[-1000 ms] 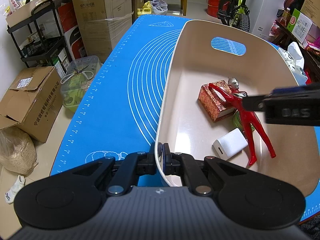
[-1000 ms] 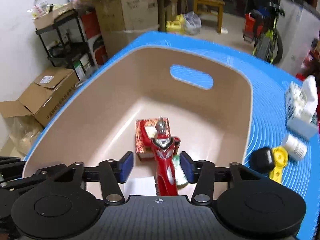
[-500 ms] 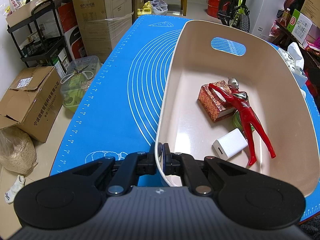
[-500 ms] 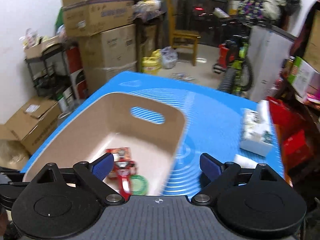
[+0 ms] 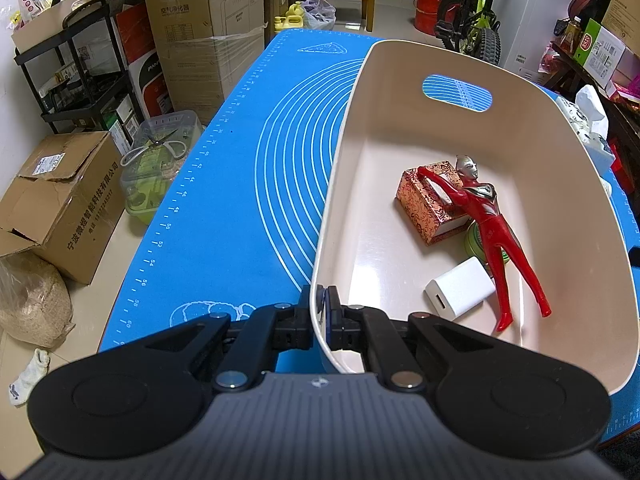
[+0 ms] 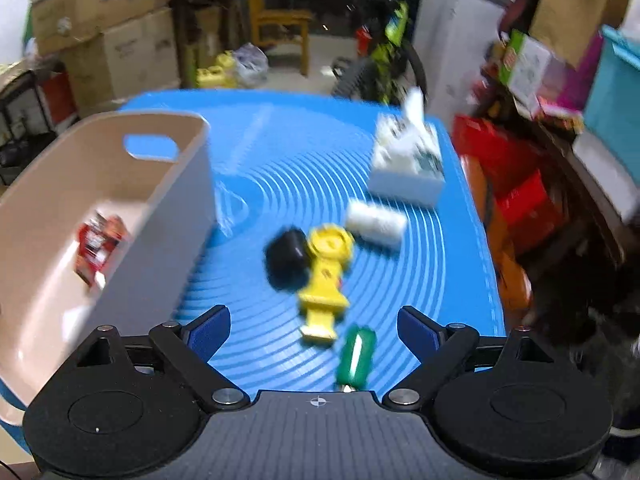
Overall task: Organize rigid objects
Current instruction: 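Grasp the green-capped bottle with the right tool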
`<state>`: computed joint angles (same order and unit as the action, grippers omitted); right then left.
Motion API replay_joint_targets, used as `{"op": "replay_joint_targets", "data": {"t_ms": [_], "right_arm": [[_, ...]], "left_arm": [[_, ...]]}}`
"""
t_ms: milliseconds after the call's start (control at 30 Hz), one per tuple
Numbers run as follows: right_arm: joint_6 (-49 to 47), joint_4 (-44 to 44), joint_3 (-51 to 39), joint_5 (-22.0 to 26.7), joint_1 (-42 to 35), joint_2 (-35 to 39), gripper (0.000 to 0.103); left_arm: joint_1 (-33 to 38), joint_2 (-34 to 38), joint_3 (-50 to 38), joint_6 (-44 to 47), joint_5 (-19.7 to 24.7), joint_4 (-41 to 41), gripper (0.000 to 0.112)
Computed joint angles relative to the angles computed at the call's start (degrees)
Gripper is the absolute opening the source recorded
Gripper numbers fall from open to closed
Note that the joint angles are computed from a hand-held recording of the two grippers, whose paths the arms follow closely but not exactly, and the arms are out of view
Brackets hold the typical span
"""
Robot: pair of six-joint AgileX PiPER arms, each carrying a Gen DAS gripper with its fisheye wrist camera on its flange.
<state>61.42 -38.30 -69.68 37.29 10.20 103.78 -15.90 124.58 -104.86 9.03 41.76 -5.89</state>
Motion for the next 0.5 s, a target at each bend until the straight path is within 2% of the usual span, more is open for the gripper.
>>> {"op": "replay_joint_targets", "data": {"t_ms": [200,433,500], "right_arm": [[0.7,1.3,2.7,-4.6,-3.5,2.1,0.090],[1.4,2.5,4.8,-9.4,-6.4,4.9,0.076],[1.7,3.6,5.9,-11.3,-7.7,5.1,0.068]], "left_arm": [[-0.1,-0.1,0.0,0.0,0.1,0.0,0.007],[-0.1,-0.1,0.0,-0.1,0.1,0.0,0.007],[-0.1,-0.1,0.0,-0.1,0.1,0.1,0.007]]}}
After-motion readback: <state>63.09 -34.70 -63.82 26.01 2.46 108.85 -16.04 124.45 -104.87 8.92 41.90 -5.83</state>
